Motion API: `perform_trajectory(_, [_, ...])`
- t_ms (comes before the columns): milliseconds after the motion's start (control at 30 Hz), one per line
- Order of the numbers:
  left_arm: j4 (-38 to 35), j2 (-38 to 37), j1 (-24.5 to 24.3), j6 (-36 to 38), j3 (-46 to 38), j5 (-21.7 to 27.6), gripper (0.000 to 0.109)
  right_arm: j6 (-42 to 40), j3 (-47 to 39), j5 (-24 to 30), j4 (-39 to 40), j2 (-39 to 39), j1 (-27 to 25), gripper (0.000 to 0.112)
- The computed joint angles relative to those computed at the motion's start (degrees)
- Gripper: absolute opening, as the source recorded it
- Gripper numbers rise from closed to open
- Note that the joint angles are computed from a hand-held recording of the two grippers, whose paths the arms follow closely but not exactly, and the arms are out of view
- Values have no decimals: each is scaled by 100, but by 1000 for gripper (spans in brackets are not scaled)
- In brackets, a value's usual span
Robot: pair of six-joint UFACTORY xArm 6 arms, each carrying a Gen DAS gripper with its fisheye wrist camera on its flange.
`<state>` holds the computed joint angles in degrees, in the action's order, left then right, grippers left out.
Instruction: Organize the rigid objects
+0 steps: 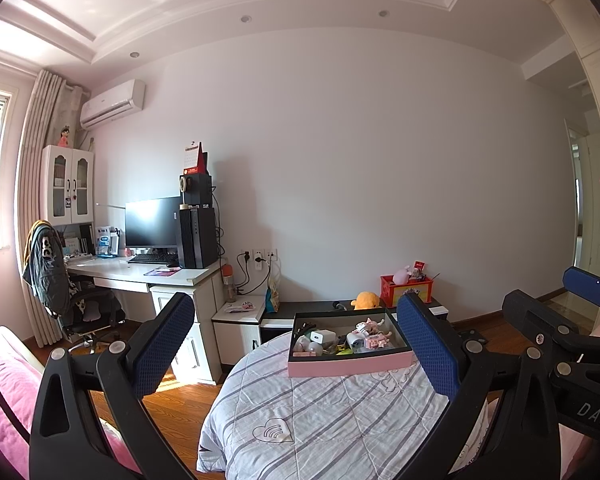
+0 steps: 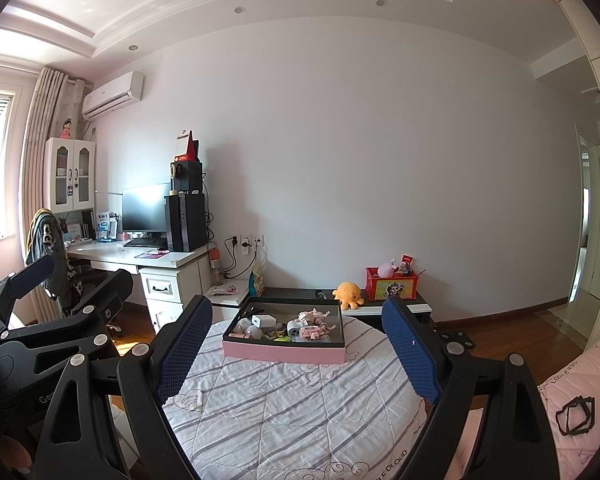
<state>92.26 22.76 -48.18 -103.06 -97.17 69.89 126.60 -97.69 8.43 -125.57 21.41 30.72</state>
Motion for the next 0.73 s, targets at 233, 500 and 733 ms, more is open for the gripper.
perform_trajectory(233, [15,-1,-2,-16,2,3,102,-13,39,32,14,-14,28,88])
perform_trajectory(500, [8,38,18,-32,-23,-41,102,39,148,123,-31,-75,94,88])
perform_trajectory(733, [-39,42,70,-95,6,-152,103,10,120,95,10,-52,88,88])
